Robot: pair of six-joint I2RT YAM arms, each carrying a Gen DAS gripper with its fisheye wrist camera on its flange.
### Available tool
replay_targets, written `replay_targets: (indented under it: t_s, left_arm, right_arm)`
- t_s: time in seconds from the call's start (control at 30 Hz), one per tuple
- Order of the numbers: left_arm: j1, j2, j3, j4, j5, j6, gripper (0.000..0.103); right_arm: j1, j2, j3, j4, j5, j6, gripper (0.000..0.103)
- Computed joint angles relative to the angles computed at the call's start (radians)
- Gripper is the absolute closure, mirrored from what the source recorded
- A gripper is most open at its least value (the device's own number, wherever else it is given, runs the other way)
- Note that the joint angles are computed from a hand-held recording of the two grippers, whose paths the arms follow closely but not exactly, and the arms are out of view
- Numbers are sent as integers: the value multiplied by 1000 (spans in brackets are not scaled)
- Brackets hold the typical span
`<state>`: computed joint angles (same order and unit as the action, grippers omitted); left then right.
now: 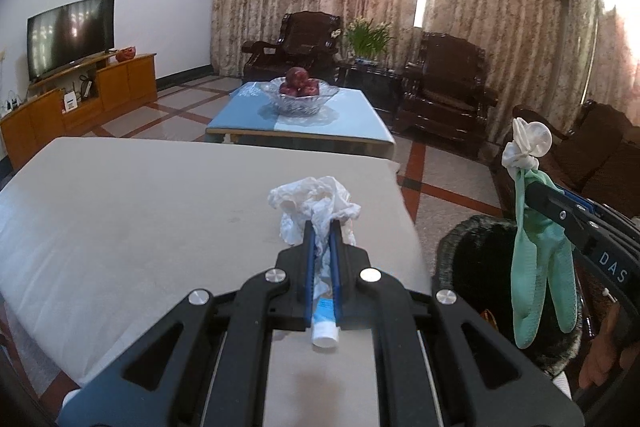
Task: Collect trash
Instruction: 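Grasp the white tissue with the left tool while the right tool grasps the other green glove, then carry the tissue and glove over the bin and open both tools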
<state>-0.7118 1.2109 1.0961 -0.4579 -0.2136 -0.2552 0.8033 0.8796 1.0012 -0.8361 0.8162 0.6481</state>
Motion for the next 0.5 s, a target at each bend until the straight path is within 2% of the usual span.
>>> replay_targets:
  t_s: [0.27, 0.5]
  left_arm:
    - [-151, -28, 14, -25, -93, -27, 97]
    - [-268, 20, 41, -2, -141, -56, 97]
  right_arm:
    - [176, -53, 57, -279, 183, 228, 83]
    - [270, -66, 103, -564, 275, 479, 83]
